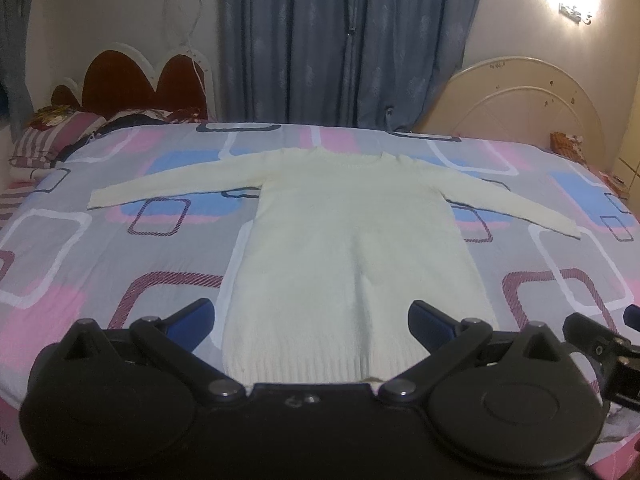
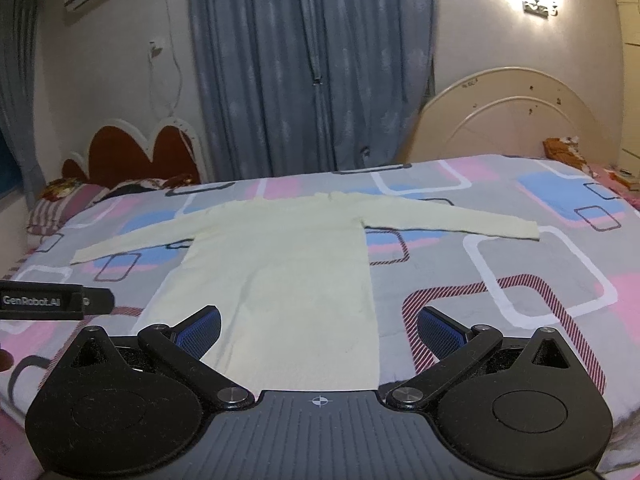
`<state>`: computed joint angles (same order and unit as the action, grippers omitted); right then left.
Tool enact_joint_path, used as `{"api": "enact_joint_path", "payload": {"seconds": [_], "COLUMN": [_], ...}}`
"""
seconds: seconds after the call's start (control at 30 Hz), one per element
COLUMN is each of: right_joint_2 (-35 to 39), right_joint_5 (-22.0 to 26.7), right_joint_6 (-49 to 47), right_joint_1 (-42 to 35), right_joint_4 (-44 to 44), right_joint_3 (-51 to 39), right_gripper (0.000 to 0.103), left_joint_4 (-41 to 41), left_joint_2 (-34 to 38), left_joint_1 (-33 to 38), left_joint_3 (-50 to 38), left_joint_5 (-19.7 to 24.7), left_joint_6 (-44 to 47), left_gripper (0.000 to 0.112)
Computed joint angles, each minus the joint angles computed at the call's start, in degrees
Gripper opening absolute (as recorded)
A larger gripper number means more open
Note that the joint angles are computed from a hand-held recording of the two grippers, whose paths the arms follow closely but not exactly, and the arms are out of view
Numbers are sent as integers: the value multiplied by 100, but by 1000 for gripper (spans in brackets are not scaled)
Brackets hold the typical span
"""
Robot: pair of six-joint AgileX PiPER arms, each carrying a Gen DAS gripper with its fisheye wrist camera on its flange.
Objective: Fold small clothes
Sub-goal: 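Move both tools over the cream sweater toward its sleeves, then close the right tool on the cuff of one sweater sleeve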
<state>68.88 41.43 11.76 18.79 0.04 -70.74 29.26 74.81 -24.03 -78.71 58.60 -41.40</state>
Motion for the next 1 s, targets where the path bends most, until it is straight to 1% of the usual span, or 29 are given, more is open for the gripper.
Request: {"api": "enact_joint_path", "payload": {"seconds": [0.17, 0.27, 0.4, 0.47, 0.53, 0.6, 0.73, 0.77, 0.83, 0.9, 1.0], "right_joint_2": [499, 842, 1405, 1641, 1878, 2169, 2801, 2938, 3254, 3512, 3971], "right_joint_5": [-110, -191, -255, -354, -502, -499, -359, -359, -283, -206, -19], "right_joint_6": [136, 202, 297, 466, 803, 1071, 1439, 1519, 1578, 1752, 1738], "right_joint_1": [-47, -62, -86, -65, -7, 23, 33, 43, 69, 118, 32], "right_joint_4": [-89, -146, -215, -349, -656, -909, -1183, -1267, -1433, -1705, -1700], "right_joint_3": [-285, -480, -894, -1071, -1251, -1551, -2280, -2418, -2777, -3063, -3635], "right_gripper": [103, 103, 103, 103, 103, 103, 103, 103, 103, 103, 102], "left_joint_4": [-321, -783, -1126, -1524, -1943, -2035, -2467, -2497, -2802, -2854, -2920], "left_joint_2": [389, 682, 1127, 1390, 1678, 1991, 2708, 2864, 3218, 3548, 4090], "left_joint_1": [456, 824, 1224, 1483, 1705, 1829, 2124, 2161, 2290, 2334, 2357], "left_joint_3": [-232, -432, -746, -963, -1260, -1609, -2418, -2614, -3072, -3511, -4262], "left_joint_5": [-312, -459, -777, -978, -1061, -1037, -958, -888, -765, -604, -298], "left_joint_6": [464, 869, 1382, 1811, 2233, 2545, 3101, 3160, 3365, 3440, 3514], "left_gripper": [103, 103, 103, 103, 103, 103, 103, 103, 103, 103, 103]}}
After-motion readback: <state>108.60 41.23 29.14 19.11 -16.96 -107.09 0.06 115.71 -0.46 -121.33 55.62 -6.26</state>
